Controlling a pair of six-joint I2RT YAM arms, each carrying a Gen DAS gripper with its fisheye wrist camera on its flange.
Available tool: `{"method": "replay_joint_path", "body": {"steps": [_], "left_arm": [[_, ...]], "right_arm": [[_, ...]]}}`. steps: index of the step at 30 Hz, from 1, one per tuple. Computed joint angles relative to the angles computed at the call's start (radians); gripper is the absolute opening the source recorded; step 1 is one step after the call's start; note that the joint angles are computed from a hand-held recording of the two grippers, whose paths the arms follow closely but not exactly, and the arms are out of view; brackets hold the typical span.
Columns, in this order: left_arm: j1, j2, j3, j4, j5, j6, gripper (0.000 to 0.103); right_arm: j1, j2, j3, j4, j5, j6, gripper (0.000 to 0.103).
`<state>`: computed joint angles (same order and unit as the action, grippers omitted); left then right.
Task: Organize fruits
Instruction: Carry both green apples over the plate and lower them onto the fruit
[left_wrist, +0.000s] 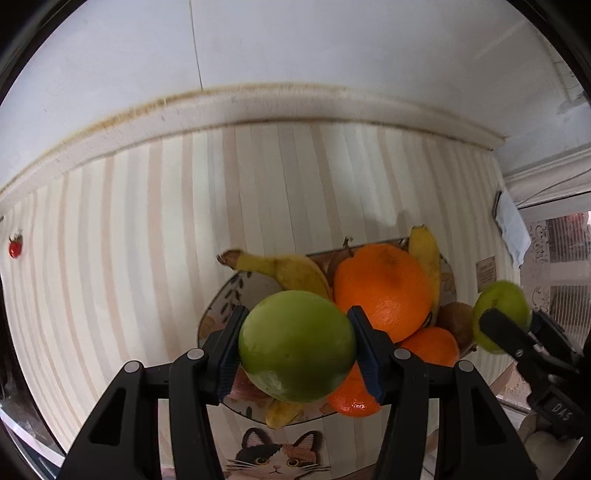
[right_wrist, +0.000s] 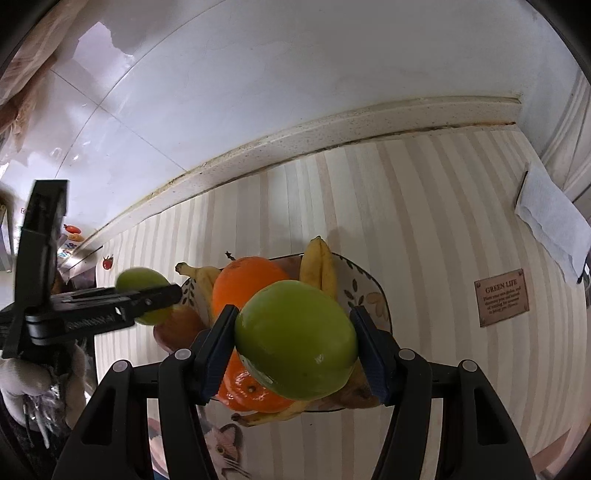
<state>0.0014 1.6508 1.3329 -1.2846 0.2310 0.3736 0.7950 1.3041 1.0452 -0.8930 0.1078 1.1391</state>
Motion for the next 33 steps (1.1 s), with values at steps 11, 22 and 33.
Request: {"method": "replay_joint_path", "body": {"steps": [11, 22, 33], "left_arm": [[-0.033, -0.022, -0.068, 0.010, -0.031, -0.012, 0.052], [-0.087, 0.018, -0.049, -0.011, -0.058, -0.037, 0.055], [-0.099, 0.015, -0.052, -0.003, -0.072, -0.057, 0.056]], "right_arm": [[-0.044, 0.051, 0.005, 0.050, -0.042, -0.105, 0.064], [-0.095, 0.074, -0.022, 0.094, -0.119, -0.144, 0.064], [-0.122, 0.089, -0.047, 0.130, -0.190, -0.204, 0.066]]}}
